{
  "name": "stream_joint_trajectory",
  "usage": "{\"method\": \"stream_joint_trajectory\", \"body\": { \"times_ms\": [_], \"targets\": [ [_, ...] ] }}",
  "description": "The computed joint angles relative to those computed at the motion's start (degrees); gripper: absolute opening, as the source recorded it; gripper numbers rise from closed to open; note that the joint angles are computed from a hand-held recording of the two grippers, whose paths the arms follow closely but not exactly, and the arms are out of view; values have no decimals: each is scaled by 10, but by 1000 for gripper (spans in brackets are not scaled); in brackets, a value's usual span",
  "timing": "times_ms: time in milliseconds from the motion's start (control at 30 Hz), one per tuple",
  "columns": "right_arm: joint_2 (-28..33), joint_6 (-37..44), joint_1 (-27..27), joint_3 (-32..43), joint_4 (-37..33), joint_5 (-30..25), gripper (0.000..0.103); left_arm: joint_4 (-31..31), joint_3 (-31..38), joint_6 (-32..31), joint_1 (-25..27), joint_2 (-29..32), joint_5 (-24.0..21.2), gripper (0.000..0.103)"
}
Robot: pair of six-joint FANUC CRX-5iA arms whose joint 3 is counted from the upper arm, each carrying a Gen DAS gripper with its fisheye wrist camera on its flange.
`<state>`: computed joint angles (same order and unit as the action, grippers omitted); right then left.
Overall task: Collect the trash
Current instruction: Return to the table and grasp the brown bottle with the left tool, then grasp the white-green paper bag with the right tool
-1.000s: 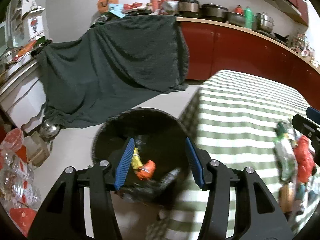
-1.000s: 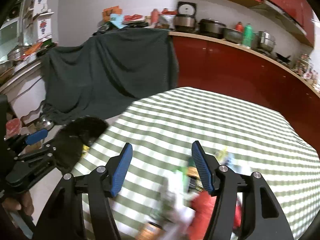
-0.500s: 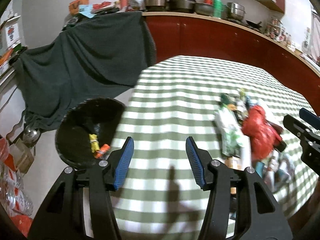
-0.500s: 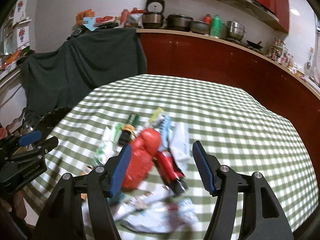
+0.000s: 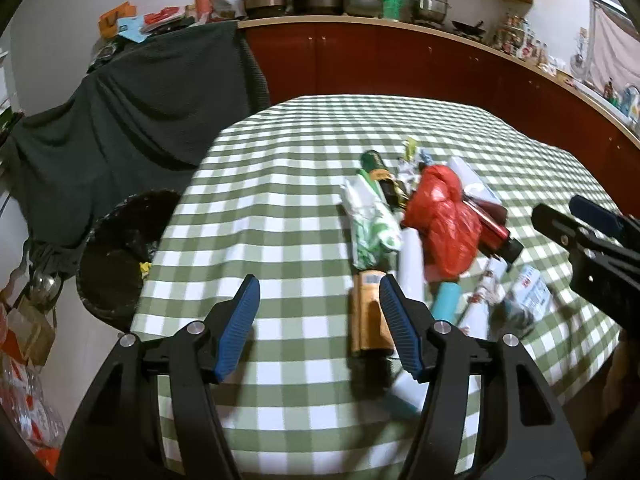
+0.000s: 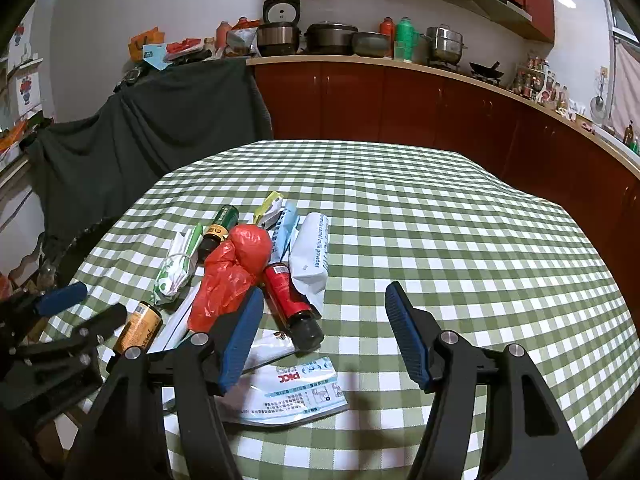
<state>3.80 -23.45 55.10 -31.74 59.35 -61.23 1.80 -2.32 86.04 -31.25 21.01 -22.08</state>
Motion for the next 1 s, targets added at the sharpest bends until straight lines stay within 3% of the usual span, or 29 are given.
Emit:
{"method": "stream_joint_trajectory", "body": {
  "times_ms": [167,433,567,700,1000],
  "targets": [
    [-2,-4,-1,-2,1,6,62,21,-6,-30,-4,7,5,58],
    [-2,2,0,-1,2,9,62,120,-31,-134,2,18,20,29],
    [4,12,-2,8,-1,17,62,155,-45,-172,4,18,33,25],
    [12,23,-5,18,3,30,62,147,-52,-159,10,11,44,25],
    [55,65,-29,70,20,96,62,-14,-24,10,39,-13,37,24]
  ]
}}
